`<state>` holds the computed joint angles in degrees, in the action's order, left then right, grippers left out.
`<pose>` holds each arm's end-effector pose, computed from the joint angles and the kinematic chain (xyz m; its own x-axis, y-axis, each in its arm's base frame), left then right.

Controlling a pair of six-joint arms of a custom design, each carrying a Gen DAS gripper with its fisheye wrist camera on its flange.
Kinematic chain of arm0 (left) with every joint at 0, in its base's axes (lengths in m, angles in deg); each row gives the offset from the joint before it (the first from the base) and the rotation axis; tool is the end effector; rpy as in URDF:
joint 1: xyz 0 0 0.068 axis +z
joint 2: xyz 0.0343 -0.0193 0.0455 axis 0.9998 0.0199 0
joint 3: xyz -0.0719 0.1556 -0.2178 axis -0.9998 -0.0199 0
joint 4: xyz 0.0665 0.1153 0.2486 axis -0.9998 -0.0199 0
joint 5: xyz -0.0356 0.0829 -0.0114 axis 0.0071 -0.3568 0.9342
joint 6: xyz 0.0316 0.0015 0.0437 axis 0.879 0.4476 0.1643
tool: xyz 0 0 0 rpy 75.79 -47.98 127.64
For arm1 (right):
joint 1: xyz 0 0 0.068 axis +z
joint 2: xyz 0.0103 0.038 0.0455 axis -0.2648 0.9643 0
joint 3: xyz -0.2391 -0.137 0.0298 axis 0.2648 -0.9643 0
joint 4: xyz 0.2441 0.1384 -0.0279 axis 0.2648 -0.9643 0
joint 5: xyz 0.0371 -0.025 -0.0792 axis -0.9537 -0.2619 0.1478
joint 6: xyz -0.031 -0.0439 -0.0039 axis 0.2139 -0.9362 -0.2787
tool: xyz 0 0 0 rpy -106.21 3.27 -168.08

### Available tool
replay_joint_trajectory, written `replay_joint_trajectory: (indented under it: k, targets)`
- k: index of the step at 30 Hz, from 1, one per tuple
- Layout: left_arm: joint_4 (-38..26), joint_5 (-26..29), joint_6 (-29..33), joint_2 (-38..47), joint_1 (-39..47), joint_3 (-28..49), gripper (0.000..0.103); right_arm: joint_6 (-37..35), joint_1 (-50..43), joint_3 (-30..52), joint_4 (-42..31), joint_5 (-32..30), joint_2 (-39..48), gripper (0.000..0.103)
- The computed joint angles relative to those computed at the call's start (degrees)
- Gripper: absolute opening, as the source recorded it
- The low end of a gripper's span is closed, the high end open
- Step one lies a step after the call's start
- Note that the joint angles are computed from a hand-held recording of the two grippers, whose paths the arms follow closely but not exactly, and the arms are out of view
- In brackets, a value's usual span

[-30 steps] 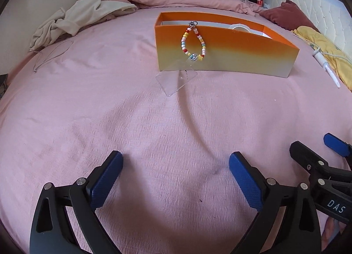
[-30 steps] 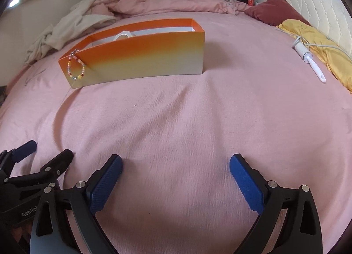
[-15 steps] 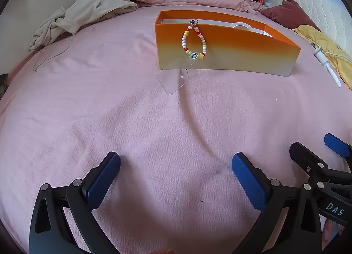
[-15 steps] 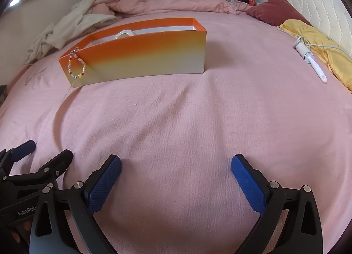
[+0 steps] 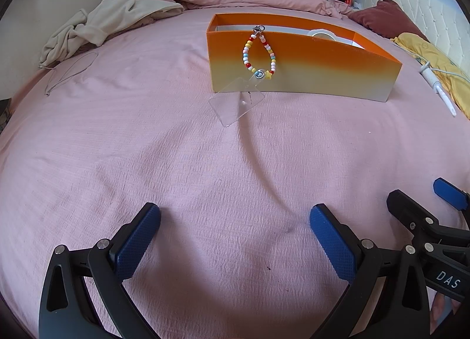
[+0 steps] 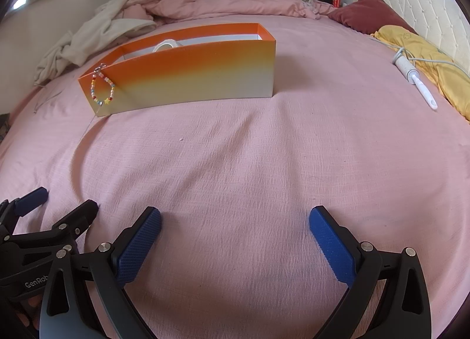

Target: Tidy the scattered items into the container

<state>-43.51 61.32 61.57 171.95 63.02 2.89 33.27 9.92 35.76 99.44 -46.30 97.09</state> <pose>0.3326 -0.1603 0.0406 -0.7104 0.3770 -0.5943 0.4451 0.8948 0.0355 0.2247 0.0880 0.0308 -0.6750 0.3823 -0.6310 0.4390 0.8955 0.0729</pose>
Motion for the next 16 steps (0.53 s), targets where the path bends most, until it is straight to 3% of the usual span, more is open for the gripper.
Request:
replay_joint_trajectory:
  k: [16]
  targets:
    - [0.6,-0.2,-0.4,0.3,-0.3,-0.2,0.102,-1.8,-1.4,-0.7,1.0,-0.8,-0.4,0.102]
